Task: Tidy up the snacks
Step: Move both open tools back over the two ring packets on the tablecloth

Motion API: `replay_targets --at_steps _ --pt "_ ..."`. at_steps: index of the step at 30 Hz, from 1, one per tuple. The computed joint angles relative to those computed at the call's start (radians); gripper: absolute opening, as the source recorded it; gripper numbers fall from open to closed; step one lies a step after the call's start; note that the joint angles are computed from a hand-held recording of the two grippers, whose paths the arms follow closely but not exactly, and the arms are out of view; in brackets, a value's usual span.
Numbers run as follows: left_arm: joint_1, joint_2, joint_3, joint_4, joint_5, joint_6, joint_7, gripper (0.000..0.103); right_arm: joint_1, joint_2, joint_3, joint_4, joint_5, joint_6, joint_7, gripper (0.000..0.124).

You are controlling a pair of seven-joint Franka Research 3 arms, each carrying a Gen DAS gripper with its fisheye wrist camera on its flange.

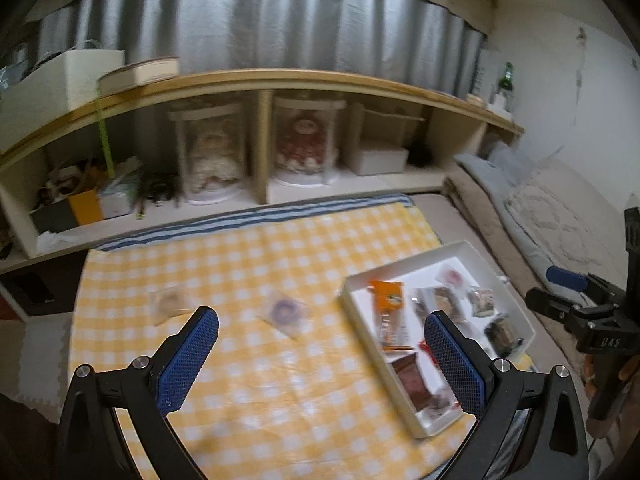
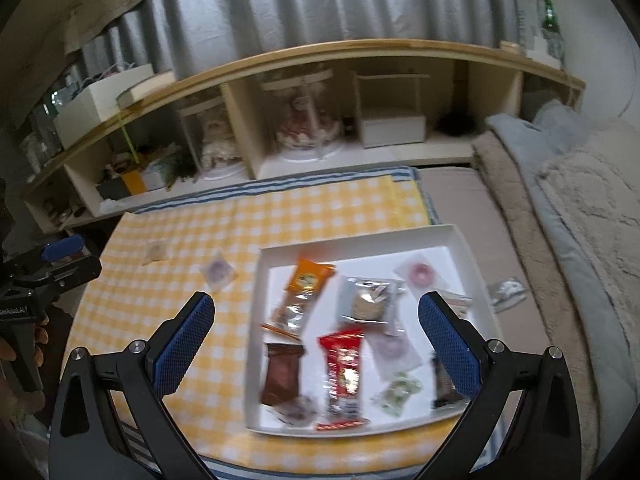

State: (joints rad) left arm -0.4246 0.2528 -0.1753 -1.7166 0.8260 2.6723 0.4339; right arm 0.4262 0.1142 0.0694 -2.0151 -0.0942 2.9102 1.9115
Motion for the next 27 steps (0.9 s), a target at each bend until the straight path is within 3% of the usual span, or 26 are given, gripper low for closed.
replay_targets --at_steps 9,16,18,22,27 --pt "0.077 -0.140 0.005 -0.179 0.063 -0.012 -0.111 0.103 0.069 0.156 0.017 0.162 0.038 -0.003 -0.053 0.103" --pt "0.164 -0.156 0.010 -0.218 0.070 0.007 -0.102 0.103 0.152 0.331 -0.028 0.350 0.037 -0.011 -0.095 0.103" --pt "0.185 -0.119 0.014 -0.187 0.048 0.018 -0.052 0.103 0.172 0.378 -0.040 0.402 0.034 -0.020 -0.110 0.103" --pt "0.207 0.004 0.032 -0.070 -0.027 0.010 0.111 0.103 0.138 0.498 0.024 0.539 0.101 -0.060 -0.239 0.103" --pt "0.249 0.202 0.022 0.112 -0.217 0.059 0.314 0.103 0.116 0.665 0.074 0.767 0.186 -0.194 -0.402 0.103"
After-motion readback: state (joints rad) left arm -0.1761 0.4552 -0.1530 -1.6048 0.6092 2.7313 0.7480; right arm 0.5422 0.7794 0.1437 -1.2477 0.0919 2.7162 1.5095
